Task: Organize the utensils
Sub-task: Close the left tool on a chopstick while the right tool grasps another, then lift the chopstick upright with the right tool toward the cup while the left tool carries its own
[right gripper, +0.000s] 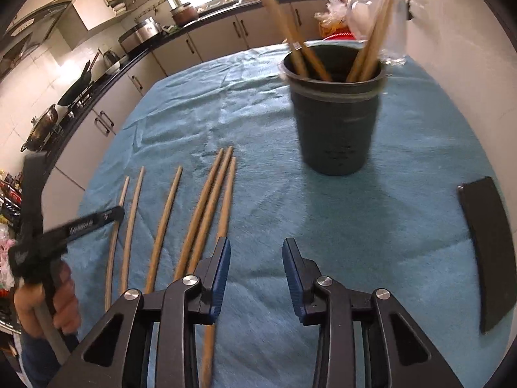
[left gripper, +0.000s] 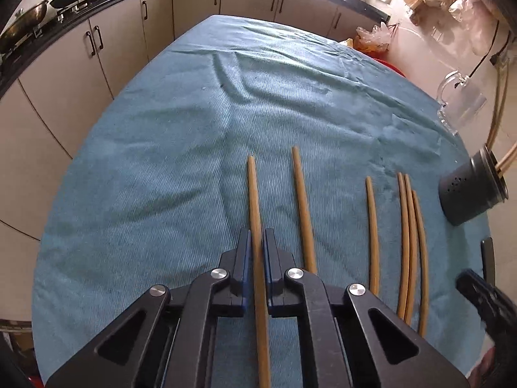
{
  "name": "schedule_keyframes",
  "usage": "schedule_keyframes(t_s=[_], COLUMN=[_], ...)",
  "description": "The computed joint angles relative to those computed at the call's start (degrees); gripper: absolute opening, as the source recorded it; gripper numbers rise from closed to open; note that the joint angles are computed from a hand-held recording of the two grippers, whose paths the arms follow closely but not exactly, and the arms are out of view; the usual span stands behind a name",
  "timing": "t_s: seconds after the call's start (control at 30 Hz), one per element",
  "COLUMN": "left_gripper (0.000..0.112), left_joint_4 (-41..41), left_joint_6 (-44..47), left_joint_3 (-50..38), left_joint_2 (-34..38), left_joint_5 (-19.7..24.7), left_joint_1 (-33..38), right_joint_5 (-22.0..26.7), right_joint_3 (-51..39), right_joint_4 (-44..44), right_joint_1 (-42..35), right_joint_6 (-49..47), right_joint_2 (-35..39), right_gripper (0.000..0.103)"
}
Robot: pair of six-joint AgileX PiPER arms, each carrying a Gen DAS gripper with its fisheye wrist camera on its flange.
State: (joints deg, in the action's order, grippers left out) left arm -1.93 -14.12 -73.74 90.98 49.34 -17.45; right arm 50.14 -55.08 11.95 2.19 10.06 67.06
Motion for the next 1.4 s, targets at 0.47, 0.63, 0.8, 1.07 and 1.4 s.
schedule_keyframes(t_s=[0.47, 0.63, 0.8, 1.07, 1.4], left_gripper=[0.007, 0.006, 0.006, 0.006, 0.006], left_joint_4=[-0.23, -2.70, -5.37, -4.32, 0.53], left_joint_6=[1.26, 3.47, 5.69, 3.59, -0.44], left_joint_3=[0.21, 0.41, 2.63, 4.14, 1.60], left_joint_2=[-0.22, -0.28, -4.87, -15.76, -23.42], left_joint_5=[0.21, -0.72, -2.53, -1.54, 1.55], left_joint_1=[0.16, 0.41, 0.76, -1.11, -5.32], right_joint_5=[-0.28, 1.18, -1.40, -4.40, -2.64], right_joint_3=[-10.35, -13.60, -10.46, -4.88, -3.29], right_joint_4=[-7.87, -13.04, -7.71, -8.61, -22.88], right_joint_1=[7.76, 10.40, 7.59, 8.16, 18.63], right_joint_6=[9.08, 11.04, 7.23, 8.91, 22.50], right_joint_2=[16.21, 19.09, 13.41, -2.81, -14.23], right_gripper=[0.019, 0.007, 0.007, 0.007, 0.007])
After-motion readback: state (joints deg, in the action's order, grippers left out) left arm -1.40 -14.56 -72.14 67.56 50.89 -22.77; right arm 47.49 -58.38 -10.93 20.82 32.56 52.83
